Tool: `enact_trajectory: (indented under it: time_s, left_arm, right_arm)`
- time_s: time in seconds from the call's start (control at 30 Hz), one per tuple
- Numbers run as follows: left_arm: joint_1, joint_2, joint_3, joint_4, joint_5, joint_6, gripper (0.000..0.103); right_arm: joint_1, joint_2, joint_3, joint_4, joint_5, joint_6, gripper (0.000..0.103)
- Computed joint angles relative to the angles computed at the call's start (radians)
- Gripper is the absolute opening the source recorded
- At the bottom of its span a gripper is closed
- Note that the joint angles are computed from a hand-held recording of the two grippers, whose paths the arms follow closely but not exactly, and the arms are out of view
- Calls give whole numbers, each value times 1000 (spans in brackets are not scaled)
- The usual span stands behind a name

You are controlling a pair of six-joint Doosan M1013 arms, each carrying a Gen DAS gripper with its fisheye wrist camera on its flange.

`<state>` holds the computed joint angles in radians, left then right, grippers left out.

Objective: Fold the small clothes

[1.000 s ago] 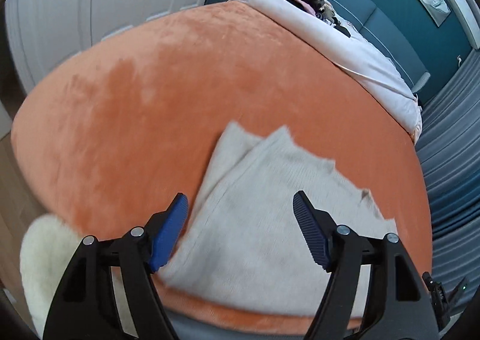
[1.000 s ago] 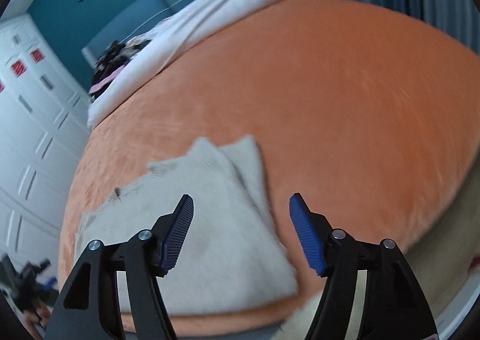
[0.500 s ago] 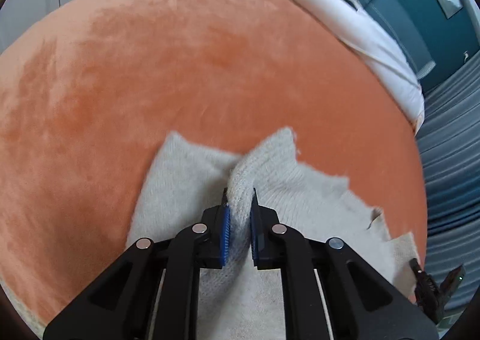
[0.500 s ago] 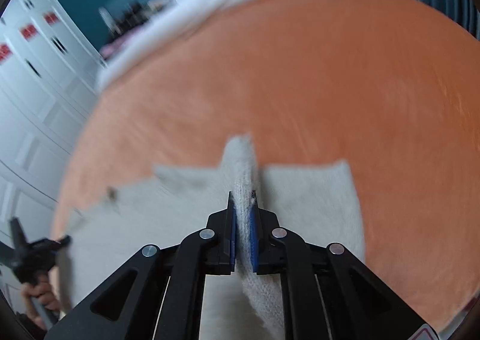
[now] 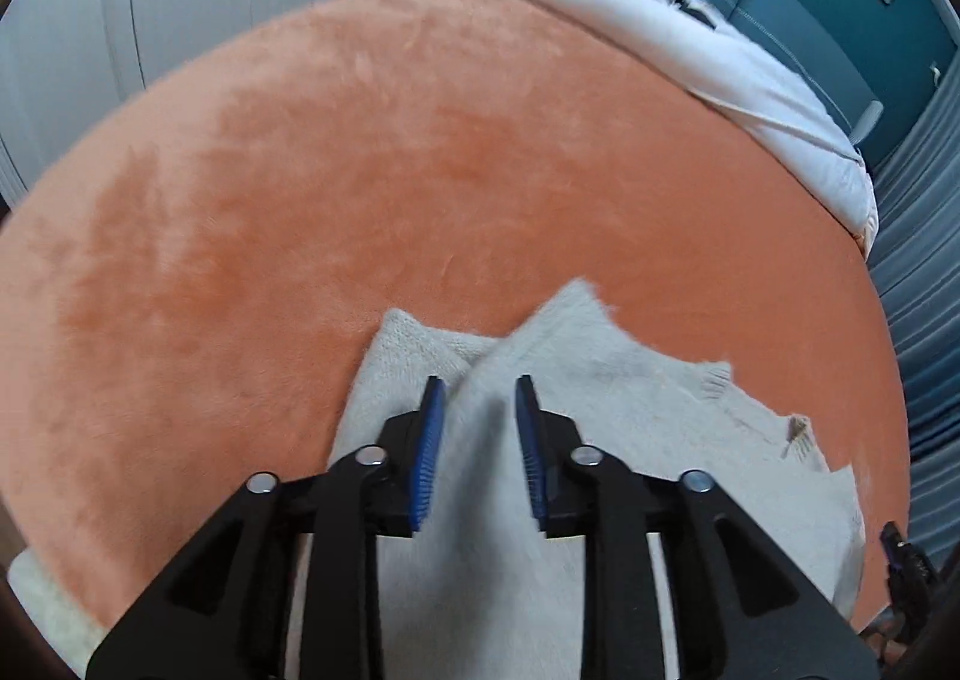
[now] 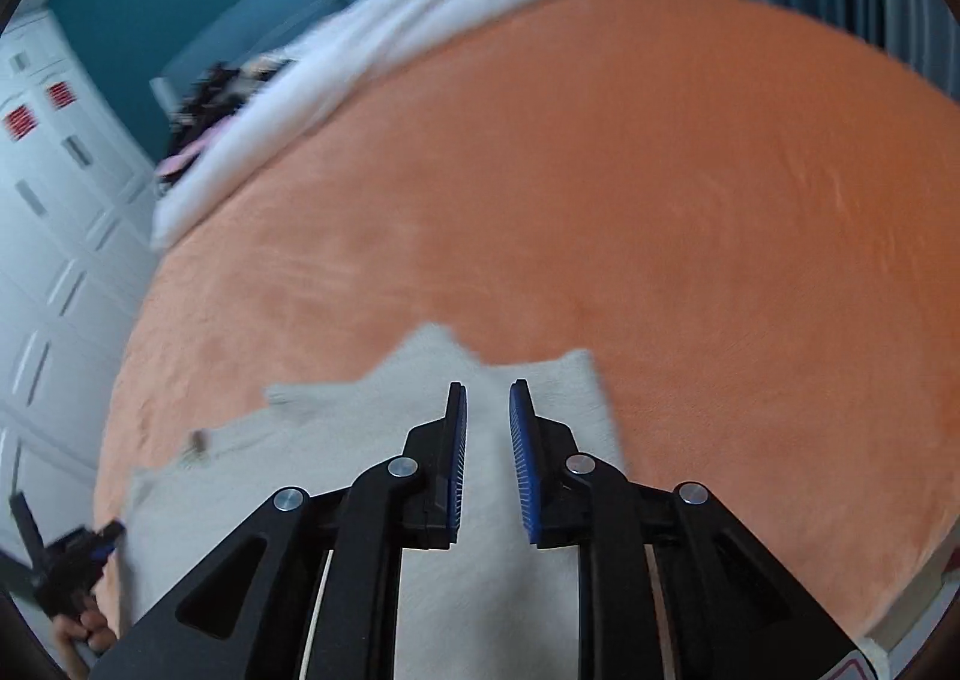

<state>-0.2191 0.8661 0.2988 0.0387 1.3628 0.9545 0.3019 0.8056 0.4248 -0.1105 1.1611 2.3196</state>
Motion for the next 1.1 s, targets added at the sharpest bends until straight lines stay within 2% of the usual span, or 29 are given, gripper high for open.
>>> enact_trajectory:
  time_s: [0.07, 0.13, 0.2, 0.27, 0.3, 0.37, 0.47, 0.5, 0.53, 0.57, 0.6, 0.63, 0.7, 0.73, 0.77, 0.8, 0.83, 0.87, 0.9, 0.97, 1.07, 1.1]
  left_arm:
    - [-20, -107, 175, 0, -112, 3, 36]
    - [-37, -156, 262, -43, -167, 18, 38]
    - [-52, -173, 308, -118, -162, 55, 38]
    - [-67, -175, 340, -139, -108, 76, 38]
    - [-71, -191, 381, -122, -117, 76, 38]
    - [-62, -224, 445, -97, -162, 78, 38]
    - [-25, -250, 491, -140, -178, 63, 30]
    - [-14, -257, 507, -161, -189, 61, 24]
    - [-7, -266, 530, -181, -205, 64, 21]
    - [-4, -266, 536, -184, -215, 68, 19]
    - [-8, -271, 546, -172, -227, 67, 19]
    - [-16, -269, 543, -144, -225, 64, 19]
    - [-27, -262, 526, -106, -206, 48, 20]
    - [-31, -260, 520, -99, -195, 43, 20]
    - [-31, -256, 511, -99, -184, 47, 20]
    - [-31, -257, 510, -101, -179, 52, 20]
    - [-29, -257, 510, -110, -178, 56, 20]
    - [-26, -258, 512, -118, -182, 56, 20]
    - [-25, -261, 518, -124, -187, 55, 20]
    - [-24, -261, 521, -129, -192, 55, 20]
    - [-22, -259, 517, -135, -187, 64, 20]
    - [-22, -259, 518, -137, -188, 65, 20]
  right_arm:
    - [30, -1, -5, 78, -11, -90, 19]
    - [52, 12, -22, 191, 13, -164, 19]
    - [81, 29, -24, 301, 36, -247, 19]
    - [104, 48, -40, 291, 82, -265, 18]
    - [105, 41, -21, 282, 88, -252, 18]
    - [90, -28, 113, 220, 42, -178, 4]
    - [60, -126, 290, 92, 4, 6, 4]
    - [44, -152, 338, 73, 13, 45, 3]
    - [24, -178, 391, 107, -13, 46, 0]
    - [2, -206, 455, 193, -90, 57, 0]
    - [-9, -215, 476, 236, -117, 74, 0]
    - [-8, -211, 461, 227, -106, 84, 0]
    - [20, -212, 435, 100, -94, 122, 0]
    - [34, -215, 428, 23, -96, 145, 14]
    - [42, -217, 425, -5, -102, 146, 16]
    - [39, -213, 419, -7, -99, 129, 16]
    - [37, -204, 405, -15, -56, 121, 15]
    - [28, -181, 381, -6, 16, 119, 8]
    - [10, -172, 381, 56, 37, 124, 0]
    - [-6, -199, 426, 107, -27, 205, 0]
    - [22, -195, 381, -48, 1, 205, 0]
    - [22, -174, 348, -48, 52, 166, 0]
